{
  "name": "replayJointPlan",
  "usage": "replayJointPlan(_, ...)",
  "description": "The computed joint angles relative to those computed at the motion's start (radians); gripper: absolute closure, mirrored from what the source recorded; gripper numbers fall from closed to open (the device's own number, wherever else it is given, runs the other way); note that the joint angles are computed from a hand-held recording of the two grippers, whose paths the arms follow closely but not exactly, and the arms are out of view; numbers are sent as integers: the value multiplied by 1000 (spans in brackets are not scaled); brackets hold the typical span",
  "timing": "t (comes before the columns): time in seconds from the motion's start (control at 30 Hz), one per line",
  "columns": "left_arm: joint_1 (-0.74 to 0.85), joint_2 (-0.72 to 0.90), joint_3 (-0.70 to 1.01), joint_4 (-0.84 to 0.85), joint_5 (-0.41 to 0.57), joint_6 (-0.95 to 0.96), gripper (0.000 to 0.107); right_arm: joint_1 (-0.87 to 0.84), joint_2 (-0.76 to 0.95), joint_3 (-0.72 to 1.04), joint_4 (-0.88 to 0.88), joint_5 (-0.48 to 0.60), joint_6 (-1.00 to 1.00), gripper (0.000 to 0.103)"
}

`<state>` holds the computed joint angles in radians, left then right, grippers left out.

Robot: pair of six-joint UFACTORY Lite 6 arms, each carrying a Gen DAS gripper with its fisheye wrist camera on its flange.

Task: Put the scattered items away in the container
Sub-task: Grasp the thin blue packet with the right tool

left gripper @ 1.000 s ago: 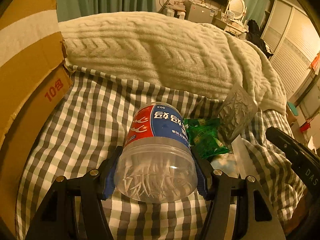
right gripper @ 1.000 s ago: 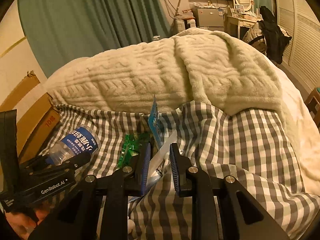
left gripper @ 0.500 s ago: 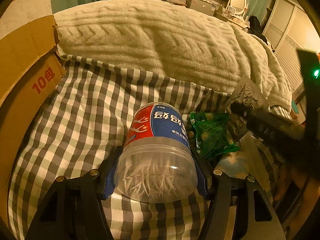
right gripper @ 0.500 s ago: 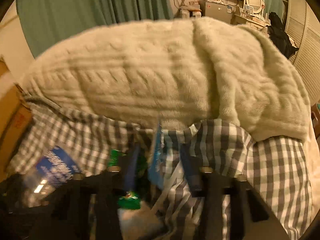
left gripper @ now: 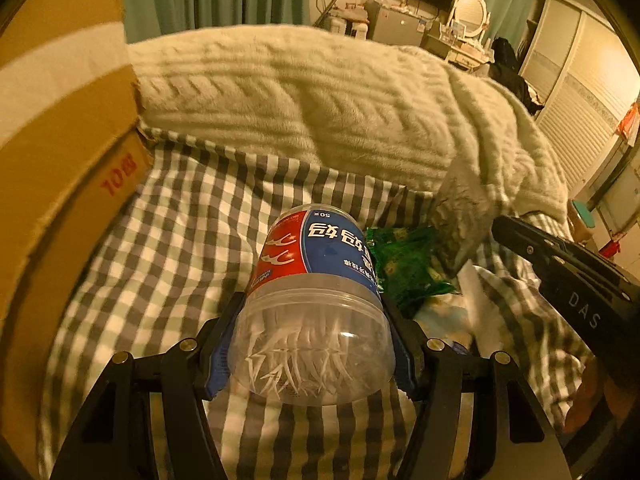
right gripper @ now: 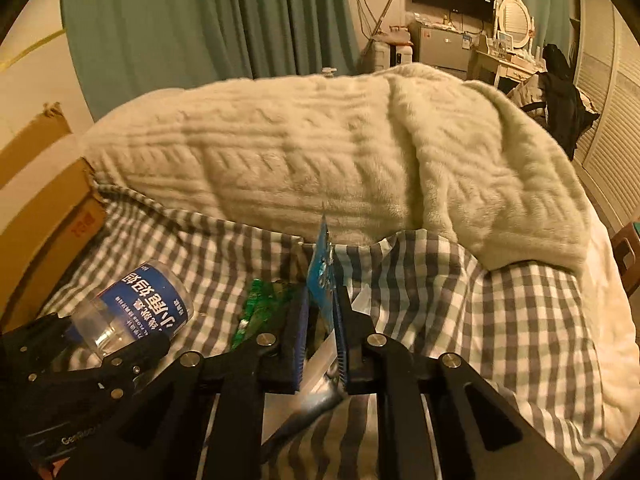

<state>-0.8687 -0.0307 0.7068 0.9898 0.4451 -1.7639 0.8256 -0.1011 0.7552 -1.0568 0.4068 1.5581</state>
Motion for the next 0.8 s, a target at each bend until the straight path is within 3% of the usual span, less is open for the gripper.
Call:
replayJointPlan(0.43, -84, -271, -114, -105, 147, 39, 42, 119, -181, -12, 122, 132, -59, 93)
replayJointPlan(0.47, -78, -267, -113, -100, 144, 35, 42, 124, -199, -21, 112, 140, -45, 88)
replayJointPlan(0.5, -76, -266, -115, -95, 142, 30, 42, 126, -201, -23, 106, 139, -40, 72)
replayJointPlan(0.57, -62, -266, -127, -85, 130, 24, 42, 138, -172, -13, 58, 141, -4, 50)
replayJointPlan(0.8, 65, -163, -127, 10, 19, -24, 42, 111, 173, 169, -16, 100, -7, 50)
